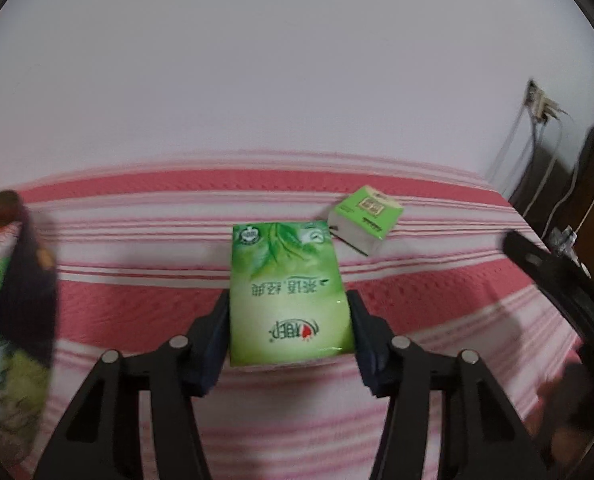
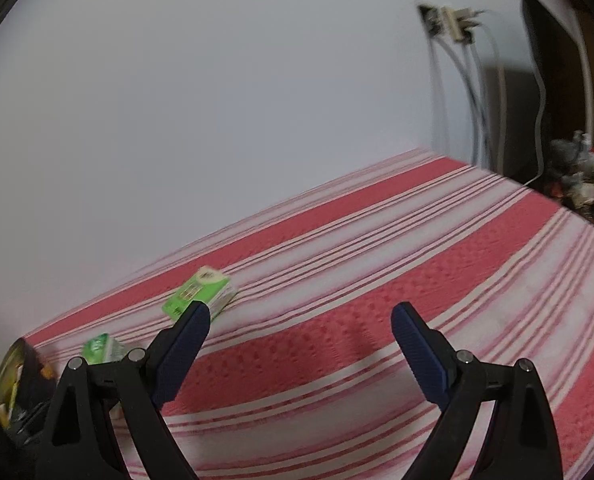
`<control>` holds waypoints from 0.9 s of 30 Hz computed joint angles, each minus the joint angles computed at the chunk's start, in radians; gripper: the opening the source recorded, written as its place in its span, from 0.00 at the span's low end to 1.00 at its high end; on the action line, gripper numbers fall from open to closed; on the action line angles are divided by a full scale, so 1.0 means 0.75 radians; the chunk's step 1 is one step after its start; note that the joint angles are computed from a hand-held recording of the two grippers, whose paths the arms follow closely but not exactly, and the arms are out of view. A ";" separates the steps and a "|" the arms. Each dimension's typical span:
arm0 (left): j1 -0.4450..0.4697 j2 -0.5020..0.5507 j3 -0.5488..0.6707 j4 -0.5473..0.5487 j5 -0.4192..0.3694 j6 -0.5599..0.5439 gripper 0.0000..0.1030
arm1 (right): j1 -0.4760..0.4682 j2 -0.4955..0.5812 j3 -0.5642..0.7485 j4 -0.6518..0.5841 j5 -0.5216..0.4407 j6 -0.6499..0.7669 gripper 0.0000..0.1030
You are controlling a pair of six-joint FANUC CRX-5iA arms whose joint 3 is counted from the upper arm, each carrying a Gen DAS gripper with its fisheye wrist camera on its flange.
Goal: Organize objects
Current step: 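Grasp the large green tissue pack with the left tool while the right tool grasps the small green pack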
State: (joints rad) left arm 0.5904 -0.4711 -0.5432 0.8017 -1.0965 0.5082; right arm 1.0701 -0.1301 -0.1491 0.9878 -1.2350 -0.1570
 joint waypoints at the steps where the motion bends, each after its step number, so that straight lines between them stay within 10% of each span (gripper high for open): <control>1: 0.061 -0.060 -0.055 0.064 -0.009 -0.085 0.52 | -0.008 -0.007 0.001 -0.034 0.043 0.017 0.91; 6: 0.195 -0.190 -0.171 0.242 0.021 -0.257 0.52 | -0.053 0.044 0.089 -0.197 0.127 0.145 0.91; 14: 0.176 -0.210 -0.197 0.242 0.111 -0.244 0.52 | -0.206 0.185 0.311 -0.458 0.431 0.849 0.91; 27: 0.085 -0.130 -0.102 0.126 0.117 -0.099 0.52 | -0.287 0.557 0.850 -0.804 -0.002 1.402 0.91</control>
State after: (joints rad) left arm 0.6543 -0.5689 -0.6198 0.8966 -1.0091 0.4340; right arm 0.8551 0.2878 0.4883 0.3852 -1.2366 0.8944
